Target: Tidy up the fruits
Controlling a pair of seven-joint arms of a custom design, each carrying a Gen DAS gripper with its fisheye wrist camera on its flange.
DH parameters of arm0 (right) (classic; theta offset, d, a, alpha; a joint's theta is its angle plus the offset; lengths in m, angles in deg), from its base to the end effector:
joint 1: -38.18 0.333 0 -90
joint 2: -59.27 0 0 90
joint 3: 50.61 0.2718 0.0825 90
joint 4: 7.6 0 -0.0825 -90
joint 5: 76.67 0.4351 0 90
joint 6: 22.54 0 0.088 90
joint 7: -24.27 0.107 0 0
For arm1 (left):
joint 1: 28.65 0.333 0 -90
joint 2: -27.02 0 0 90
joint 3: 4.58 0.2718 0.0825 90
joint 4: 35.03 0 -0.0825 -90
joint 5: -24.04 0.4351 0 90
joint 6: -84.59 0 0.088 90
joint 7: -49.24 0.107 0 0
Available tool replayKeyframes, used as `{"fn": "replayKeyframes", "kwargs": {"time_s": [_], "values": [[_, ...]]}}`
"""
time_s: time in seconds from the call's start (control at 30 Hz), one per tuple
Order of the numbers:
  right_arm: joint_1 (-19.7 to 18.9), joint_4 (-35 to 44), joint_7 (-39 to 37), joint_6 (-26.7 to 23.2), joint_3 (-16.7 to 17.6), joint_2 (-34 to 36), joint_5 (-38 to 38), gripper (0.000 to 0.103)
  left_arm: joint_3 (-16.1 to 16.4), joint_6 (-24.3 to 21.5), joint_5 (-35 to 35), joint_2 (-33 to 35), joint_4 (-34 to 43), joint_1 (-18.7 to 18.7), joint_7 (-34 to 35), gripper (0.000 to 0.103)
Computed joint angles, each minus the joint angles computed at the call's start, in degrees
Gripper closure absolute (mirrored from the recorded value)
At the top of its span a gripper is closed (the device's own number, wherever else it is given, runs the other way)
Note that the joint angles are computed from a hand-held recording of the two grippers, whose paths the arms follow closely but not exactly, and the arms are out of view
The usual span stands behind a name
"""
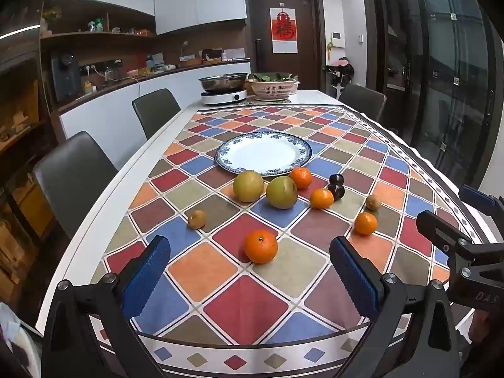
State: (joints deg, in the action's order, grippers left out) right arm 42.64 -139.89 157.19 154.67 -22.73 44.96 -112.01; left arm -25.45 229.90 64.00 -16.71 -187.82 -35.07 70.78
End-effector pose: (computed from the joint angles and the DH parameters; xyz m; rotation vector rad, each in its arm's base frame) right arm 0.4517 0.3532 0.4705 -1.8688 1.1500 -0.6667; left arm 0.4008 -0.2047 0.4644 -1.8074 1.3895 -0.6387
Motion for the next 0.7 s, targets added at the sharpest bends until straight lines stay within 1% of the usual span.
{"fn": "replayKeyframes", "kwargs": {"time_s": [0.07,0.3,0.33,0.47,0.5,0.53,0.7], "values": [[1.04,-0.07,-0.99,-0.32,-0.91,0.08,0.88,0.001,0.07,0.42,0.21,0.01,-0.09,0.05,0.05,0.000],[0.82,-0.08,-0.87,0.05,-0.65,0.11,0.79,0.001,-0.19,0.81,0.78,-0.85,-0.75,0.41,-0.53,0.000],[1.28,-0.32,-1.38,0.24,-1.28,0.10,1.41,0.001,-0.71,0.68,0.84,0.01,-0.06,0.65,-0.97,0.000],[0.36,-0.10,-0.76,0.12,-0.05,0.00,1.10,0.001,-0.58,0.54,1.18,0.38,0.23,0.67,-1.07,0.000],[0.18,-0.16,-0.66,0.28,0.03,0.04,0.92,0.001,-0.57,0.54,1.28,0.53,0.33,0.74,-1.17,0.000],[0.14,-0.12,-0.64,0.26,0.11,0.08,0.88,0.001,-0.28,0.35,0.99,-0.64,-0.41,-0.03,-0.81,0.000],[-0.37,-0.13,-0.09,0.34,0.59,0.02,0.47,0.001,0.18,0.50,0.52,-0.89,-0.81,-0.12,-0.47,0.000]]}}
